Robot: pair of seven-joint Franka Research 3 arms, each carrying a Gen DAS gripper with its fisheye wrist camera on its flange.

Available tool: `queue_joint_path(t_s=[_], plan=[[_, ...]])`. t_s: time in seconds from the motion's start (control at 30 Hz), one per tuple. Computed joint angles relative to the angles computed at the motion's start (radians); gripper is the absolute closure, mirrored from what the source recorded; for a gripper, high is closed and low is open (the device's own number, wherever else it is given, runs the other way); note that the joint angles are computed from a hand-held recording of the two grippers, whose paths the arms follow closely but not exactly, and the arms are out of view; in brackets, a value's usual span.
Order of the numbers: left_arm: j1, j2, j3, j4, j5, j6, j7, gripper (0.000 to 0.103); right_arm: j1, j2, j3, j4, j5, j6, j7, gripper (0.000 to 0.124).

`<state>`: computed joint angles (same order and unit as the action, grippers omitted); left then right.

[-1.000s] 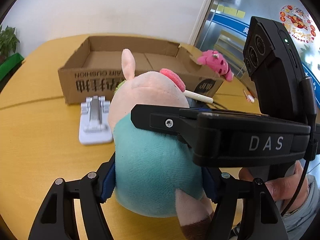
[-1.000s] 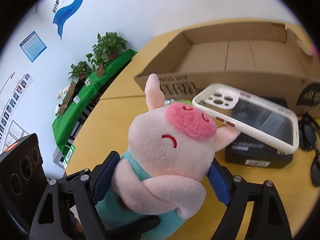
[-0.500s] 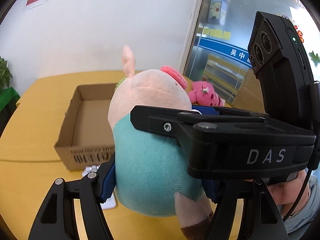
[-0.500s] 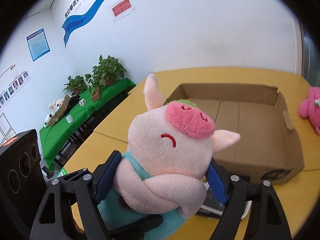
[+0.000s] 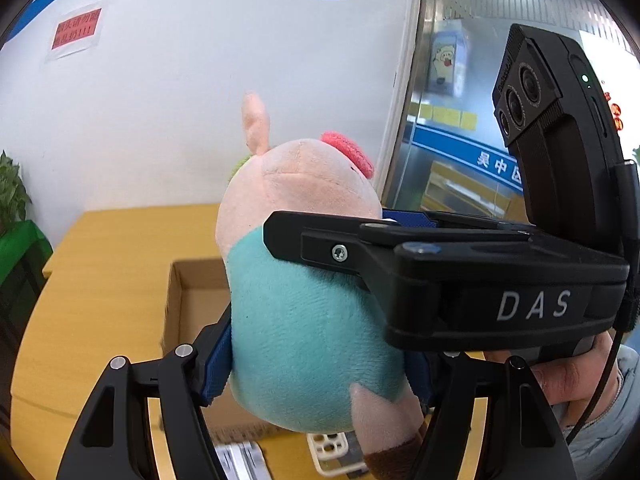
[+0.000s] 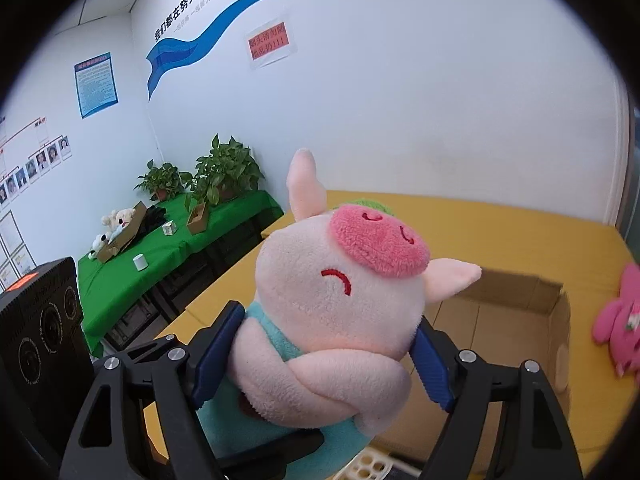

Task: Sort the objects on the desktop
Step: 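Lift the pig plush with the left tool and carry it over the box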

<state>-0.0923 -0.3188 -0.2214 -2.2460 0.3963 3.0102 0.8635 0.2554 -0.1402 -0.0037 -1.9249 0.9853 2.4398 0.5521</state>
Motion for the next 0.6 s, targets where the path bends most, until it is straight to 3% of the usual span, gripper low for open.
queue_joint_path(t_s=[0.23, 0.43, 0.6], plan=[[-0.076, 0.182, 0.127, 0.282, -0.223, -0.079, 0.252, 0.028, -0.034, 0.273, 0.032, 0.462, -0.174, -0.134, 0.189, 0.045], [-0.026, 0.297, 0.109, 0.426, -0.346, -0.146, 0.358, 0.028, -0.06, 0.464, 0.08, 0.727, -0.304, -0.169, 0.321, 0.045], [0.021, 0.373, 0.091, 0.466, -0.447, -0.156, 0.431, 0.028, -0.073, 0.564, 0.113, 0.829, -0.356, -0.182, 0.354, 0.045]])
